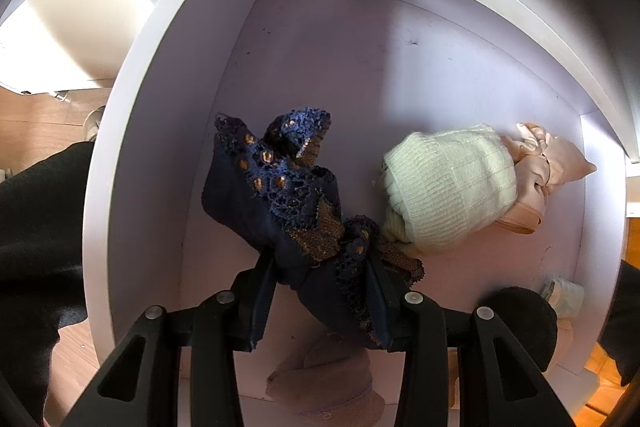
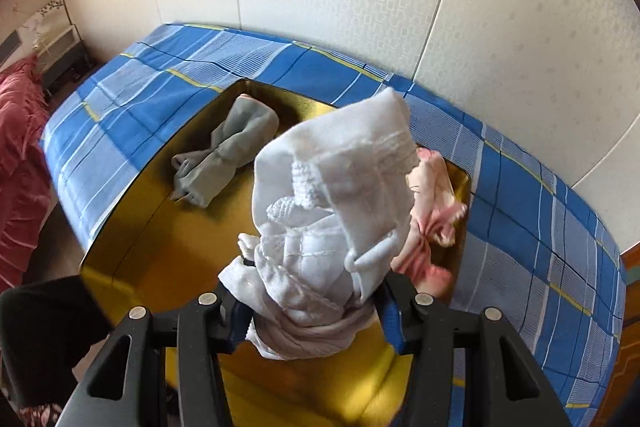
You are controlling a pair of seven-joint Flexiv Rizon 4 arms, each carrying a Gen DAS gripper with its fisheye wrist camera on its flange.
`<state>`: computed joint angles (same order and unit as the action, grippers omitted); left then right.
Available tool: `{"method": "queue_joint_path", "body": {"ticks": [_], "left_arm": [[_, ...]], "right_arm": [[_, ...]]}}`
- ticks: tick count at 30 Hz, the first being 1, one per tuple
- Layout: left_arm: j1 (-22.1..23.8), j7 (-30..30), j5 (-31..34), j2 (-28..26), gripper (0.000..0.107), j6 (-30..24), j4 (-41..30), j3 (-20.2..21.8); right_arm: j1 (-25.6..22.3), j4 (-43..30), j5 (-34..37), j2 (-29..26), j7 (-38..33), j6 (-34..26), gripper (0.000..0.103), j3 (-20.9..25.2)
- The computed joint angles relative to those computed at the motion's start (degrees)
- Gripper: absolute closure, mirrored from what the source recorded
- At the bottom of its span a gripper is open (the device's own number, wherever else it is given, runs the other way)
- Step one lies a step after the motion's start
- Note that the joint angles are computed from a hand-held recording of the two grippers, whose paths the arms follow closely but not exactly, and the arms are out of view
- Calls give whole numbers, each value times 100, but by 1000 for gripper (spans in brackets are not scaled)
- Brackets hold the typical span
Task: Organize soft objects
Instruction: 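Carry the white lace bundle into the gold box and open the right gripper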
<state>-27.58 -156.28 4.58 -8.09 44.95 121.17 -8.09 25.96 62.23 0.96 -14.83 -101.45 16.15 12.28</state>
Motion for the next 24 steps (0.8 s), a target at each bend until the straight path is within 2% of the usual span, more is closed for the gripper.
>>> {"method": "queue_joint_path", "body": {"ticks": [7, 12, 15, 17, 22, 24], "left_arm": [[9, 13, 10, 5, 65, 74, 47, 6], [-5, -26, 50, -16, 65, 59, 19, 4], [-12, -43, 73, -23, 65, 32, -5, 4], [-18, -48, 89, -29, 65, 16, -22, 2], [-17, -45, 80, -23, 64, 24, -14, 5], [-17, -38, 82, -21, 64, 19, -13, 5]], "right_arm": [[289, -453, -490, -664, 458, -238, 51, -166], [257, -501, -576, -854, 1037, -169, 47, -276], [72, -601, -288, -868, 1403, -138, 46, -252], [-12, -391, -229, -732, 1435, 200, 46, -227], [31, 121, -719, -487, 1326, 807, 44, -261], [39, 34, -799, -546, 1147, 686, 42, -235]]}}
